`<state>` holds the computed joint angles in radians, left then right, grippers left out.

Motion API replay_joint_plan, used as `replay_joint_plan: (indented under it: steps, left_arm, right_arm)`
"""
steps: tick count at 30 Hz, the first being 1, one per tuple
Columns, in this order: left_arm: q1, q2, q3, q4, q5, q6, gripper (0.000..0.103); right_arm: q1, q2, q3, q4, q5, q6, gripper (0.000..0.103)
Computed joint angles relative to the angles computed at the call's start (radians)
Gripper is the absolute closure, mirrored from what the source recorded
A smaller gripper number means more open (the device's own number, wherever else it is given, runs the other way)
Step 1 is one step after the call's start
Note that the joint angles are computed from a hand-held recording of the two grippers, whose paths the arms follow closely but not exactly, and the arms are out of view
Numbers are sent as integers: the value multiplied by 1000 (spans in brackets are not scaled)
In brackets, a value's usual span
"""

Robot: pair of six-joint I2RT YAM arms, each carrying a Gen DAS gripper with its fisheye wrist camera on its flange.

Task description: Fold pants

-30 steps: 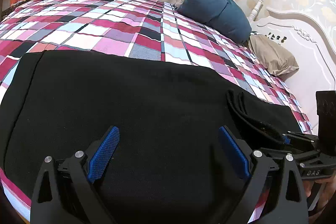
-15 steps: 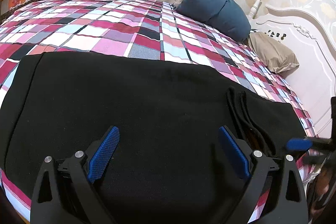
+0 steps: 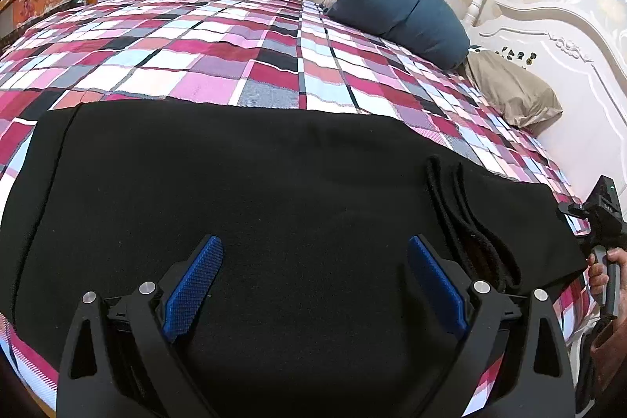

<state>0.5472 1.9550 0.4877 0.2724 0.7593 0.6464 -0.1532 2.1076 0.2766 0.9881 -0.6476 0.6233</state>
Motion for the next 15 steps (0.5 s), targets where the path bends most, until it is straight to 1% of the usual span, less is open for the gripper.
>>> replay_joint_plan:
  steps: [1,2,4,5,7,11,15]
  left_arm:
    - [-3,-3,1,-2,-7,-2,9]
    - [-6,-4,0,-2,-11,-4,9]
    - [-9,-8,0,-6,-17,-8,9]
    - [-10,-9,2,-10,-17,-11,9]
    - [-9,-12,3,-16,-18,-14,9]
    - [-5,-41,5,-65,-28,-2,9]
    - [11,-74,11,-133,-30,30,9]
  right_arm:
    - [22,-4,0,-3,17,-15,38]
    - [42,-4,11,-28,16,-39,62]
    - [41,28,24,-31,2,-53,72]
    - [29,42,22,-21,-9,-71,75]
    - [15,55,17,-5,-35,-85,77]
    - [-7,-14,15,-89,-48,-134,83]
    - [-9,-73,28,-184,-40,-194,83]
